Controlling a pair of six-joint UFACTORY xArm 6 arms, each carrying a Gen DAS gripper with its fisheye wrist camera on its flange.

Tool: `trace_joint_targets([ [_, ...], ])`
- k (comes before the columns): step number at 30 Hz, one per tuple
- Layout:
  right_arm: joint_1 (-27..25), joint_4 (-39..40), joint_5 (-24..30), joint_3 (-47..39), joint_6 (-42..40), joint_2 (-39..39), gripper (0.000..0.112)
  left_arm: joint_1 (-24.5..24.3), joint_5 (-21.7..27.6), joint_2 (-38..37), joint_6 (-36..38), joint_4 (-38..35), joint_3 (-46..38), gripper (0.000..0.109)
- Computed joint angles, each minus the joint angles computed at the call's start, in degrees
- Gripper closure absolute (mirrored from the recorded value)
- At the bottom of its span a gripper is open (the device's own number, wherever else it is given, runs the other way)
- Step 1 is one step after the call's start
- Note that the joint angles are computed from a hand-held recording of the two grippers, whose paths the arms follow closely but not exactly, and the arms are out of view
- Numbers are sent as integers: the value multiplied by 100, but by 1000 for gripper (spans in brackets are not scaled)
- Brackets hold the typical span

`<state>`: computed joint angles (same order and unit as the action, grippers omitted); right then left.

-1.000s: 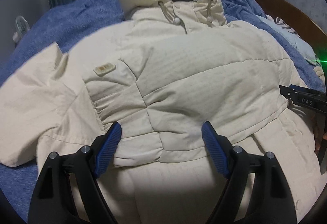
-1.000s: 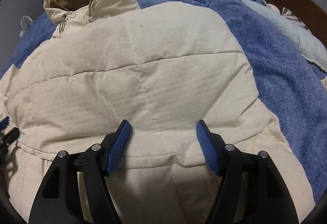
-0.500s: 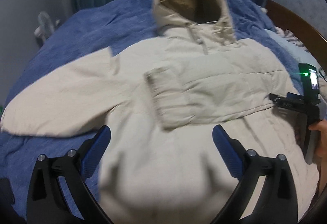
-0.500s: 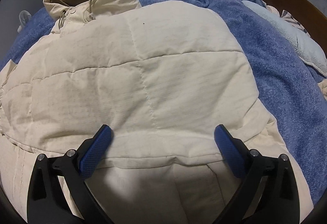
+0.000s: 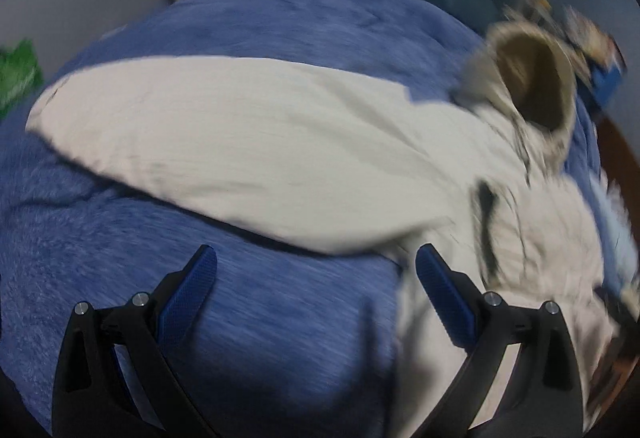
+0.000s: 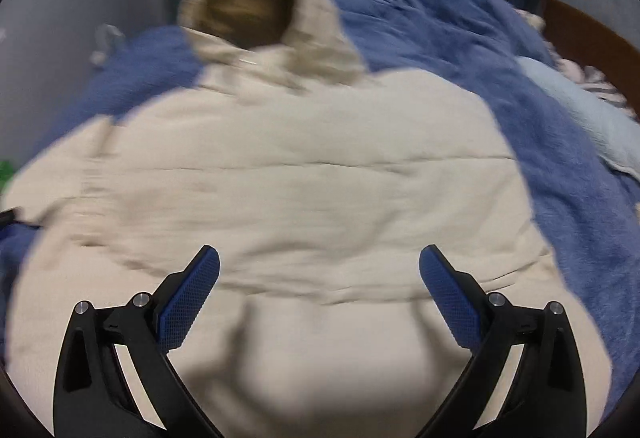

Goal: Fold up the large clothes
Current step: 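Grasp the other sleeve with the left tool and lift it across the body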

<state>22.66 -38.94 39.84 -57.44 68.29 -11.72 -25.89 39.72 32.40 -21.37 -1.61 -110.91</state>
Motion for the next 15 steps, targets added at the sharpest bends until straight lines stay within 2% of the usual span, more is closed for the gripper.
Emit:
trace_joint_targets([
  [2,227,149,-90,5,-195,-187,16,144,97,93,-105,36,-105,13],
  [6,671,-138,426,19,-216,-445,16,356,573,584,-253,703,-768,13],
  [8,715,-220,426,114,-119,-518,16,496,740,872,-228,502,-1130,13],
  [11,603,-134,118,127,-82,-426,16,737,362,993,-252,-216,-1115,14],
  [15,563,-188,1,-7,0,-201,16,806,277,1298,-621,263,-1572,17],
])
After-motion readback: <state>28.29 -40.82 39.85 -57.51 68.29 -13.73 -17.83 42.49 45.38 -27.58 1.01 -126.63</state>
